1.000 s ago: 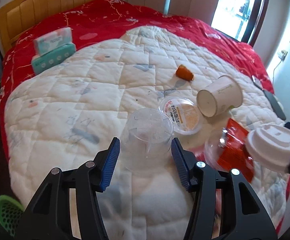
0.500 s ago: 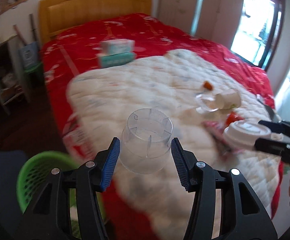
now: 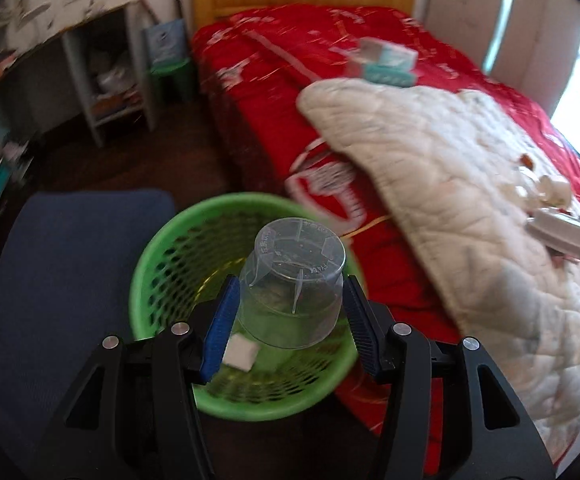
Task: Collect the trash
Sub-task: 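Carry cup and white lid over the green basket and open both grippers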
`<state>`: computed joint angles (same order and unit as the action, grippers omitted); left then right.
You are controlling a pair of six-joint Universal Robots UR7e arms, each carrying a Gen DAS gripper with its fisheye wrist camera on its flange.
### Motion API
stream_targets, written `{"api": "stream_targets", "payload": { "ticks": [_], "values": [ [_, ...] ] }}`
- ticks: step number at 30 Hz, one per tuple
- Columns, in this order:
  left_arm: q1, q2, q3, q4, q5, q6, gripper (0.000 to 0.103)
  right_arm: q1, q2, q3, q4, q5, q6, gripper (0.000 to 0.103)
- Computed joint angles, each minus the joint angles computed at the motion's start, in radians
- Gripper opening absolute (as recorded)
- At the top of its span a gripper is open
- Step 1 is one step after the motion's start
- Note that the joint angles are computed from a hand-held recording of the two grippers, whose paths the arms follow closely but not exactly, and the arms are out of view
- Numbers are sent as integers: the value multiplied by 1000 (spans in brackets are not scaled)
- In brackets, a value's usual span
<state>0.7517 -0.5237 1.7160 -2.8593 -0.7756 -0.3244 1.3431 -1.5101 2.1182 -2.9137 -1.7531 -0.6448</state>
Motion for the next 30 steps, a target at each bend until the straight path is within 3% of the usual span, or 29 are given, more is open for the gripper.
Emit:
{"api": "stream_targets", "payload": {
  "ticks": [6,8,11,30],
  "values": [
    [38,-21,27,19,-7,-53,55,39,60,-13,-4,-25,7,78],
    [45,-32,44,8,-12,-60,63,51,79,-16,-9,-33,10,78],
    [46,-51,73,-8,7,-70,65,67,111,-28,-10,-39,16,78],
    [36,-183,225,-81,89,-179,70,152,362,-142,5,-69,108,79]
  ]
}}
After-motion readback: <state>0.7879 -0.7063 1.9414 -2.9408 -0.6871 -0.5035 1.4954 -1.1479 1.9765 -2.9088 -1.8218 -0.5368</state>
